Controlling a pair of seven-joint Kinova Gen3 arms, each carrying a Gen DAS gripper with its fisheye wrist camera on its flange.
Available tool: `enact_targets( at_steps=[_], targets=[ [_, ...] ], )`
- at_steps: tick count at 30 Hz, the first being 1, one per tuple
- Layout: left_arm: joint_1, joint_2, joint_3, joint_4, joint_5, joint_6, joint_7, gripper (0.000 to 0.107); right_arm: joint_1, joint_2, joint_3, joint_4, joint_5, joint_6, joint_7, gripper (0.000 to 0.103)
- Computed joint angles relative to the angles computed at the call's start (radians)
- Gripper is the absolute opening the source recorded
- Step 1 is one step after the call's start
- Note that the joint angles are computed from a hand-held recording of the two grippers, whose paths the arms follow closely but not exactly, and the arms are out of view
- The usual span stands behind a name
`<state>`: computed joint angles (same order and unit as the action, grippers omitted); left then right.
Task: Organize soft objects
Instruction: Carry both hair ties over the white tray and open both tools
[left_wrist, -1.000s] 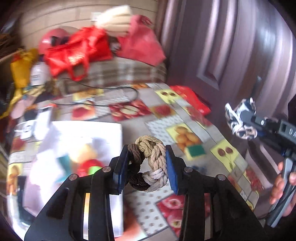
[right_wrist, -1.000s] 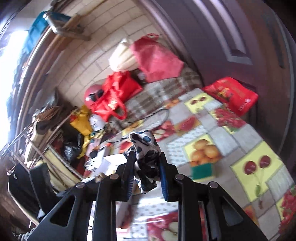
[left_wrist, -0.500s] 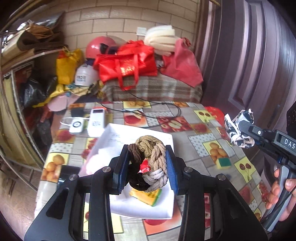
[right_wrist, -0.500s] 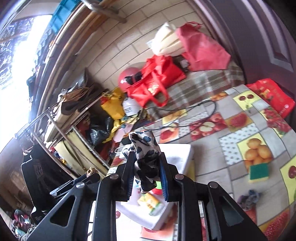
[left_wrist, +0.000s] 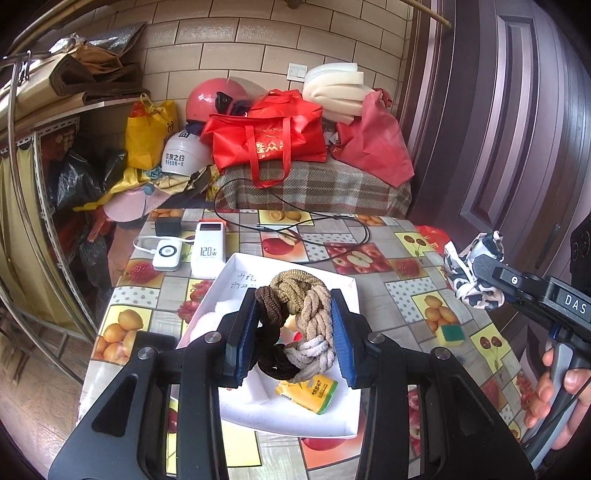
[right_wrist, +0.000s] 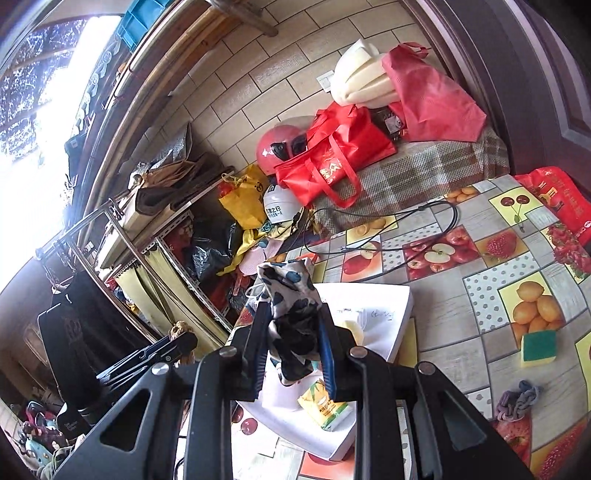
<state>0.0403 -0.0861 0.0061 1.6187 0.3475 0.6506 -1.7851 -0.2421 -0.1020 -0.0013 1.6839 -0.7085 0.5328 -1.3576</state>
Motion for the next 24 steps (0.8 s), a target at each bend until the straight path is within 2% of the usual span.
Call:
enact_targets(
  at_steps=[8,12,20,24],
  targets=[
    [-0.012,0.025,-0.007,-0.018,0.02,0.0,-0.008,0.037,0.006,0.014,-0.009,-0.011,0.034,0.01,-0.022,0.024],
    [-0.039,0.042,-0.032,-0.023,0.104,0.02,-0.04,0.037,0.009,0.034,-0.02,-0.032,0.057,0.031,-0.033,0.025],
    [-0.074,0.106,-0.009,-0.058,0.1,0.045,-0.028,0.037,0.02,0.087,-0.05,-0.06,0.072,0.077,-0.034,0.025],
    [-0.083,0.187,0.012,-0.12,0.078,0.077,-0.027,0.037,0.022,0.145,-0.077,-0.106,0.14,0.123,-0.062,0.025]
  ],
)
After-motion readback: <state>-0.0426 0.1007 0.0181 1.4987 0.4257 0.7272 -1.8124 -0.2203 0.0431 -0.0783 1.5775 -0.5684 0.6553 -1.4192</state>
